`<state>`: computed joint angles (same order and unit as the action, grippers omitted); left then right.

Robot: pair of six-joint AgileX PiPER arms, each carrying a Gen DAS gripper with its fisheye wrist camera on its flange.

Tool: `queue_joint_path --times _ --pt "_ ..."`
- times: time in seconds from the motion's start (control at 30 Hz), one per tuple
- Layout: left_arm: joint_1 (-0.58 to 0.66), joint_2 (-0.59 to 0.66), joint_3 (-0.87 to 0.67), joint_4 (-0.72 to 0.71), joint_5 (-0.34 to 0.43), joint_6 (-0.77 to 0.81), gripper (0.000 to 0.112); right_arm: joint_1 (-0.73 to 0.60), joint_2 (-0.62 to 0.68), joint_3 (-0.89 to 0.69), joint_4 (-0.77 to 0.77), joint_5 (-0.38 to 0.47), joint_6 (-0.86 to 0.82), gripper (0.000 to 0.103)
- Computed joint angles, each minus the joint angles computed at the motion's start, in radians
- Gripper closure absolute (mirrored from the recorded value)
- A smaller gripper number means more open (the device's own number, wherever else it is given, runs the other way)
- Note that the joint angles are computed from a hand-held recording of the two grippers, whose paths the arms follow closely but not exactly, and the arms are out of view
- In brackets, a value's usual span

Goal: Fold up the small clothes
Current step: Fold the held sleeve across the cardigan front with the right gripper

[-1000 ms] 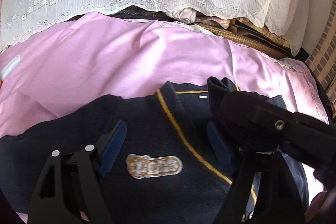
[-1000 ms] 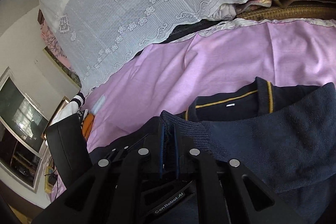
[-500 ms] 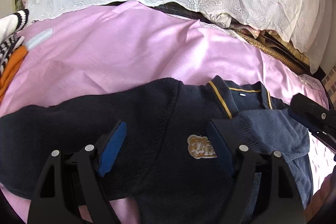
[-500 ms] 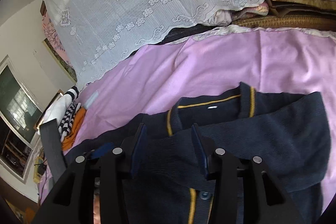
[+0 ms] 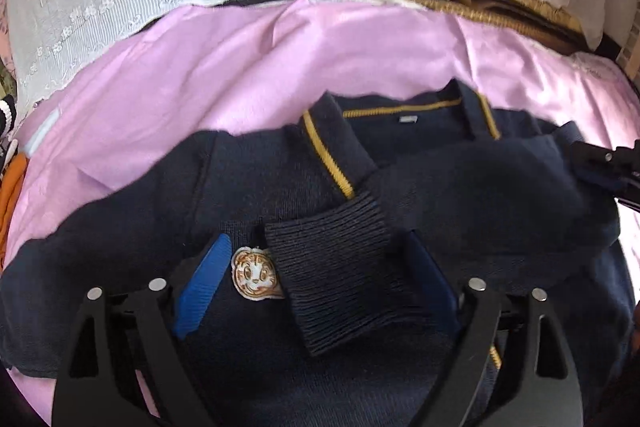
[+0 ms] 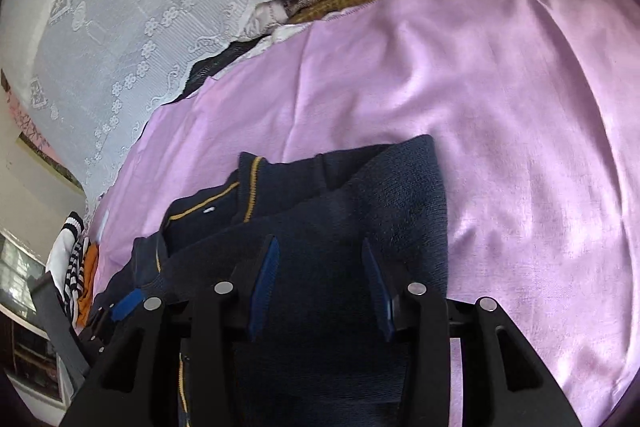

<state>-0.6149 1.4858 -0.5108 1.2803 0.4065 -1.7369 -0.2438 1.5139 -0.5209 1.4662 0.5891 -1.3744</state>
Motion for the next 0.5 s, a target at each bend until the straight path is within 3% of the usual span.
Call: queue_joint_path --times 0.07,0.13,0.23,0.33,0.43,0.5 --pt "0.040 -0.024 0.025 0.040 -0.052 -0.033 0.021 -0.040 0.036 0.005 0.051 0.033 -0.078 0.069" --pt "0.027 -0.036 0.039 0.069 -0.041 -0.071 0.021 -0.041 0.003 0.014 0.044 0.013 -0.063 0.070" --pt "-0.048 -0.132 0.105 0.157 0.023 -0.184 0.021 -0.056 -0.126 0.069 0.049 -0.009 -0.077 0.058" --pt "-0.069 -0.183 0.117 0.146 0.038 -0.164 0.020 -0.090 -0.231 0.095 -0.057 0.059 -0.011 0.058" --pt "0.016 -0.078 0.076 0.067 -0.040 -0.064 0.016 -0.089 -0.244 0.130 -0.112 0.077 0.003 0.054" --pt "0.066 -0.096 0.093 0.092 -0.103 -0.073 0.015 -0.079 -0.195 0.150 -0.086 0.045 -0.044 0.053"
